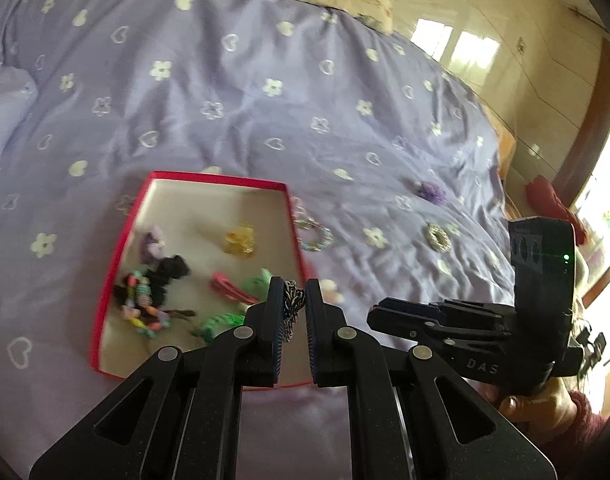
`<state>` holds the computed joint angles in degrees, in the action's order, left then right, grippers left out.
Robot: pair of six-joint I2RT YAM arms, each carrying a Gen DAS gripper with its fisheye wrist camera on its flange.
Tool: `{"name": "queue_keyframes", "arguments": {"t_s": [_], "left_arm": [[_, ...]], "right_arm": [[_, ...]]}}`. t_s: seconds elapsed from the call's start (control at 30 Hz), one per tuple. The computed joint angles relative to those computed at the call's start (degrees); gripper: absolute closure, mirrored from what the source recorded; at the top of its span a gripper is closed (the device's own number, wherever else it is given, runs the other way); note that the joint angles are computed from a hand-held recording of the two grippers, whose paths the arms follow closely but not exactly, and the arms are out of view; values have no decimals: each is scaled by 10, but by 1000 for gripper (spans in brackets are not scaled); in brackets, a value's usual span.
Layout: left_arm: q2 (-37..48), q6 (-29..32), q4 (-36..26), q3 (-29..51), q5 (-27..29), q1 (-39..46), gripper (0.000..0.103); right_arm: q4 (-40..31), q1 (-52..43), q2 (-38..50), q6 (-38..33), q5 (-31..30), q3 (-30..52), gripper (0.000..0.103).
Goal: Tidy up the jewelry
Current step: 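Carry the silver chain and gold ring over the red box with both tools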
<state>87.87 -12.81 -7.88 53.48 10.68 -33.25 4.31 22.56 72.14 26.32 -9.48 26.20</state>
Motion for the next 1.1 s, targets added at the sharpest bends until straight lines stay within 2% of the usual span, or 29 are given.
{"name": "queue_keyframes", "arguments": {"t_s": [0.3,0.67,0.93,1.1], "left_arm": [[30,16,9,19,6,65,95],[116,18,34,51,7,109,95],[164,12,50,46,-5,116,95],[183,7,32,52,-39,110,95]], "right_arm": [[33,26,117,0,-6,87,80],[43,43,245,5,-1,168,80],[33,47,300,-10,7,199,80],[31,50,321,-15,14,211,80]]}}
